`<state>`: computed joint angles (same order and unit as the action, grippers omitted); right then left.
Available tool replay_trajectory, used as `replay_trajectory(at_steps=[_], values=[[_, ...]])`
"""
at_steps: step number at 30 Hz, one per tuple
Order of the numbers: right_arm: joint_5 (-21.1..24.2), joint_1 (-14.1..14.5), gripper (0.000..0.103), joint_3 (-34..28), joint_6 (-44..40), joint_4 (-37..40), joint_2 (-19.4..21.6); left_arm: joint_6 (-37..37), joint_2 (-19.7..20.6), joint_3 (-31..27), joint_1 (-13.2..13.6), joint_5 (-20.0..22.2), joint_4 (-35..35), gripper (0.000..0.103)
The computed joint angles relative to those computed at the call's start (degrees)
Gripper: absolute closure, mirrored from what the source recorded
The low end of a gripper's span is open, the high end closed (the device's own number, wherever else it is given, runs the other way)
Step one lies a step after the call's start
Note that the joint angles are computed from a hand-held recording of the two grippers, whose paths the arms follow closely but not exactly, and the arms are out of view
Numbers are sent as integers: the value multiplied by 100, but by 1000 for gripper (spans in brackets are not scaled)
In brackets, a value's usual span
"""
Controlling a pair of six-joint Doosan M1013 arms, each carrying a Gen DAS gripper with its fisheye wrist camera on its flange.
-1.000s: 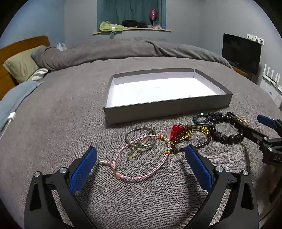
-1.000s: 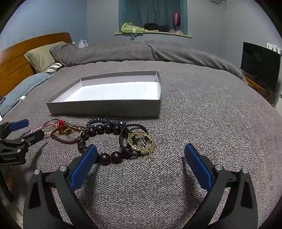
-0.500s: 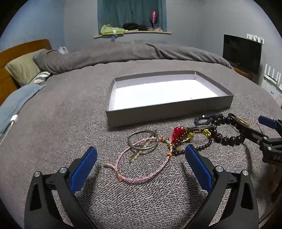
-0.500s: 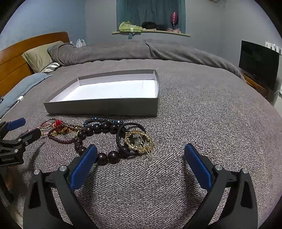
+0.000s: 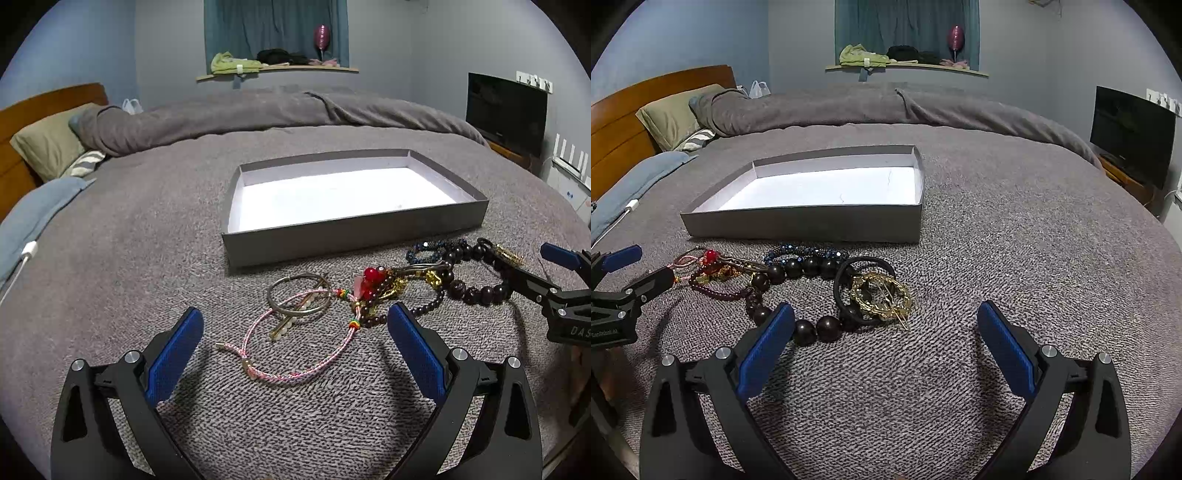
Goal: Organize jewelry
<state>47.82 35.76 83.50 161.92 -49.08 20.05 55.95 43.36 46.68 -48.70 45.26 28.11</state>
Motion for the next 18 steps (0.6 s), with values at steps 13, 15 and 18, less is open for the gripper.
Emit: replay_trajectory(at_steps=[13, 15, 18], values=[[-15, 8, 5, 10, 13, -45, -6, 1, 19, -37, 6, -4, -3, 4], [-15, 7, 5, 11, 16, -42, -6, 5, 26, -46, 5, 7, -5, 4], [-16, 8, 5, 10, 20, -42, -5, 7, 25, -45, 6, 1, -9, 4]])
